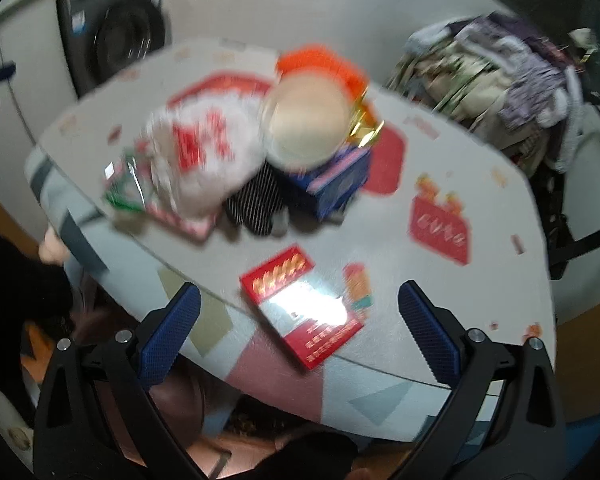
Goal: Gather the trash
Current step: 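Grasp the red cigarette box with the right gripper while the left gripper grasps the white plastic bag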
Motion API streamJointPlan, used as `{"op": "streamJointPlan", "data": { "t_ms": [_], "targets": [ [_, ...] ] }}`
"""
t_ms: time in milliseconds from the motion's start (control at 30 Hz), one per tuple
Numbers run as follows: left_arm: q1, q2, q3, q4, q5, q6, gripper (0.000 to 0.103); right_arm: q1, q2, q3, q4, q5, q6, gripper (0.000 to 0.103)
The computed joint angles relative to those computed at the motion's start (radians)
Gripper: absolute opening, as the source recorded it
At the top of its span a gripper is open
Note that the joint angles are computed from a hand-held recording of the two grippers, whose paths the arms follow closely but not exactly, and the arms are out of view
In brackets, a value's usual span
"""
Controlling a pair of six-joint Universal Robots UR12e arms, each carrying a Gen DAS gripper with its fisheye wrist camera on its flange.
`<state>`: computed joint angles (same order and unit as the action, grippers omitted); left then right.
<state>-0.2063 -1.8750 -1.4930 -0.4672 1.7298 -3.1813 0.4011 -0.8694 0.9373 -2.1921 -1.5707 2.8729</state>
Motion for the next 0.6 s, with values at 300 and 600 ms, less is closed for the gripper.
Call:
{"op": "streamJointPlan", "data": {
  "t_ms": [300, 600],
  "targets": [
    [0.027, -0.011, -0.003, -0.037, -0.049, -0.083, 0.098, -0.010, 0.082, -0.095, 0.104, 0.008, -0.010, 0.097],
    [0.045, -0.033, 0.017, -0.056, -0.137, -0.125, 0.091, -0.021, 0.085, -0.099, 0.106, 0.085, -0.007, 0.069]
  ]
}}
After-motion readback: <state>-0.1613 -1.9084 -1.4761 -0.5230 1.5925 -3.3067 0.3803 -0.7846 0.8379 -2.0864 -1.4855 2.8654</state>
